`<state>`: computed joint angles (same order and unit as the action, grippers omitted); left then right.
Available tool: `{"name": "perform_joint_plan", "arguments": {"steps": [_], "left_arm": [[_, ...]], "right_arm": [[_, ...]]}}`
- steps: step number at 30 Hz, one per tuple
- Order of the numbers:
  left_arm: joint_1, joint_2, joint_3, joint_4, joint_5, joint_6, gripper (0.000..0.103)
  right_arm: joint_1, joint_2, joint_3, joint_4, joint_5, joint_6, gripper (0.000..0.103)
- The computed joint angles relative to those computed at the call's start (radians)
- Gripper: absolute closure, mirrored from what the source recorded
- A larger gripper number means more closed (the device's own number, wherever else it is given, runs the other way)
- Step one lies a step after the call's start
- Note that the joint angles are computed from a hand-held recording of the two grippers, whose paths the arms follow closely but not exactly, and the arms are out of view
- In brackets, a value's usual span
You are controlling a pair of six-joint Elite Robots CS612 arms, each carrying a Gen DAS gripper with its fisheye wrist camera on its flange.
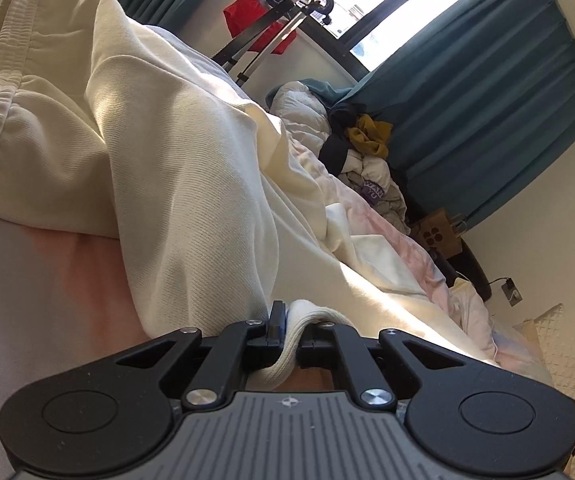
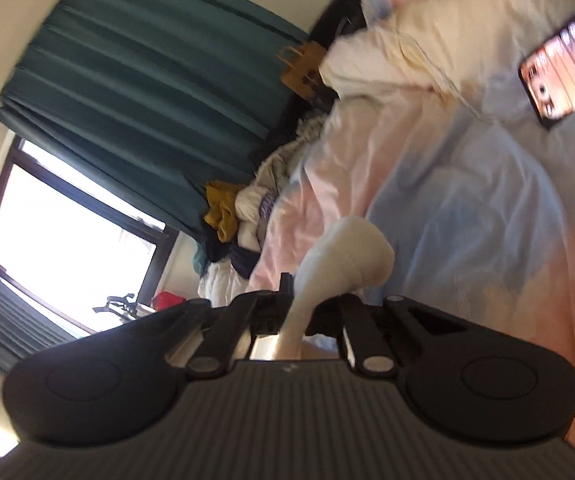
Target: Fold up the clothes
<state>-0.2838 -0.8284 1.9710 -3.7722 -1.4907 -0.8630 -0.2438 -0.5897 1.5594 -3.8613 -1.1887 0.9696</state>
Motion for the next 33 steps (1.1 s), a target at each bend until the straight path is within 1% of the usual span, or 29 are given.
{"name": "perform_joint_plan", "arguments": {"steps": [2,5,6,8,9,11,14,17,19,21,22,23,24,25,28,30,33], "left_arm": [[-0.004,0.001,-0.002,-0.004,-0.017,0.026,0.094],[-0.014,-0.003,-0.004,0.014,-0.028,0.065,0.093],[-0.017,-0.005,-0.004,0.027,-0.024,0.075,0.093],[-0.021,-0.008,-0.005,0.054,-0.021,0.077,0.093],[-0.021,-0.010,-0.004,0.064,-0.020,0.074,0.093],[-0.023,-0.013,-0.001,0.082,-0.019,0.068,0.092],[-0.023,-0.022,0.006,0.100,-0.026,0.059,0.088],[-0.016,-0.035,0.016,0.122,-0.051,0.042,0.086],[-0.007,-0.041,0.027,0.111,-0.082,0.015,0.078],[0.000,-0.045,0.045,0.082,-0.106,-0.023,0.074],[0.005,-0.048,0.058,0.062,-0.120,-0.047,0.073],[0.011,-0.049,0.069,0.035,-0.129,-0.079,0.070],[0.016,-0.046,0.080,0.002,-0.134,-0.116,0.051],[0.021,-0.044,0.091,-0.029,-0.127,-0.159,0.039],[0.041,-0.043,0.113,-0.053,-0.079,-0.304,0.038],[0.059,-0.039,0.120,-0.038,-0.052,-0.407,0.038],[0.081,-0.033,0.121,-0.001,-0.018,-0.542,0.038]], "right_arm": [[0.004,-0.013,0.018,-0.034,-0.078,-0.039,0.098],[0.004,-0.035,0.046,0.045,-0.156,-0.030,0.098],[-0.001,-0.040,0.051,0.094,-0.155,-0.004,0.098],[-0.016,-0.046,0.056,0.227,-0.106,0.074,0.098],[-0.021,-0.050,0.059,0.296,-0.085,0.096,0.098],[-0.026,-0.059,0.063,0.420,-0.060,0.107,0.097],[-0.024,-0.064,0.070,0.463,-0.062,0.108,0.097],[-0.020,-0.066,0.077,0.462,-0.068,0.105,0.097],[-0.022,-0.064,0.077,0.462,-0.062,0.116,0.097],[-0.024,-0.060,0.076,0.462,-0.054,0.132,0.097],[-0.026,-0.058,0.075,0.462,-0.050,0.139,0.097],[-0.026,-0.058,0.075,0.462,-0.049,0.141,0.097],[-0.025,-0.058,0.073,0.464,-0.049,0.141,0.097],[-0.025,-0.057,0.071,0.465,-0.049,0.141,0.097],[-0.023,-0.056,0.066,0.463,-0.046,0.119,0.097],[-0.020,-0.057,0.063,0.468,-0.060,0.097,0.097],[-0.019,-0.057,0.062,0.471,-0.068,0.105,0.097]]}}
